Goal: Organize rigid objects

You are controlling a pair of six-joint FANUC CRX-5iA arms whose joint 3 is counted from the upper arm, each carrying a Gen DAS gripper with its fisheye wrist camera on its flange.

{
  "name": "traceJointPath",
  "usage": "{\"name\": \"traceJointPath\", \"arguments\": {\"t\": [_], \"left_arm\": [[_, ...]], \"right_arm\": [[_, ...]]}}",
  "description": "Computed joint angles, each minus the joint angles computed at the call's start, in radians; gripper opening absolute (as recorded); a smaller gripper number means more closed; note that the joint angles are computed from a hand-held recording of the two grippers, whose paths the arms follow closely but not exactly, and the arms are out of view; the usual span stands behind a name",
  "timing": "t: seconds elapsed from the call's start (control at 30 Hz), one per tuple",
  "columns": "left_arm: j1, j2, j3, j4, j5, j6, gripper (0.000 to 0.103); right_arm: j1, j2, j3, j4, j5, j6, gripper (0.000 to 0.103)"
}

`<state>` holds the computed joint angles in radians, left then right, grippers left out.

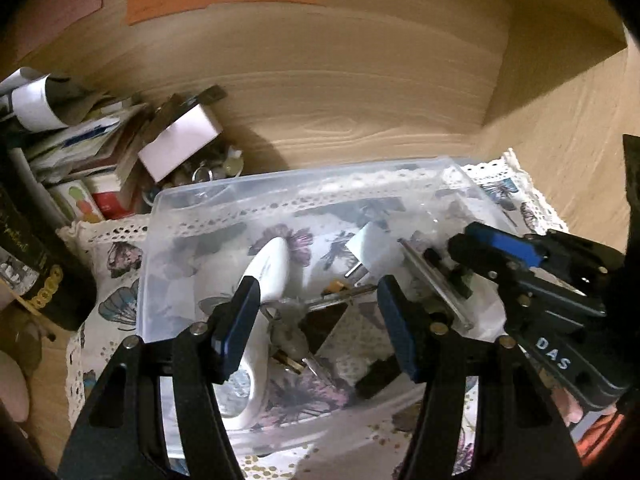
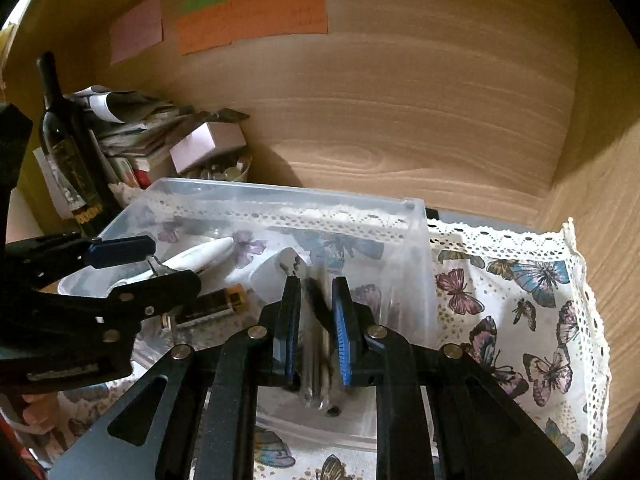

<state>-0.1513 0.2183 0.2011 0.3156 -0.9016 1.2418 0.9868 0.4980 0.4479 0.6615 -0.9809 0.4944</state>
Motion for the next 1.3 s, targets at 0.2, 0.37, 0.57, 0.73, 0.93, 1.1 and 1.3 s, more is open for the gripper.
{"name": "traceJointPath", "arguments": {"t": [0.2,0.37,0.57,0.73,0.93,1.1,1.3], "left_arm": [[0.016,-0.036,-0.032,0.047,0.02,-0.035,0.064],[0.027,-0.121,-0.103,0.076,0.094,-0.076,0.071],[0.044,-0.264,-0.24,0.165,0.226,-0.165,0.088],[0.048,-0.377,-0.339,0.193,0.332,-0.202,0.101],[0.063,-0.484,-0.442,0.295,0.375,-0.295,0.103],[0.064,-0.549,-0.504,0.337,0.4,-0.338,0.103],[0.059,-0.595,-0.554,0.38,0.429,-0.374,0.103]], "right_arm": [[0.011,-0.022,-0.035,0.067,0.013,-0.045,0.032],[0.039,-0.077,-0.109,0.191,0.044,-0.123,0.046],[0.082,-0.164,-0.223,0.374,0.082,-0.273,0.067],[0.125,-0.231,-0.32,0.544,0.068,-0.427,0.087],[0.167,-0.283,-0.4,0.677,0.03,-0.565,0.103],[0.194,-0.298,-0.426,0.697,-0.008,-0.606,0.103],[0.217,-0.314,-0.448,0.708,-0.031,-0.632,0.103]]}}
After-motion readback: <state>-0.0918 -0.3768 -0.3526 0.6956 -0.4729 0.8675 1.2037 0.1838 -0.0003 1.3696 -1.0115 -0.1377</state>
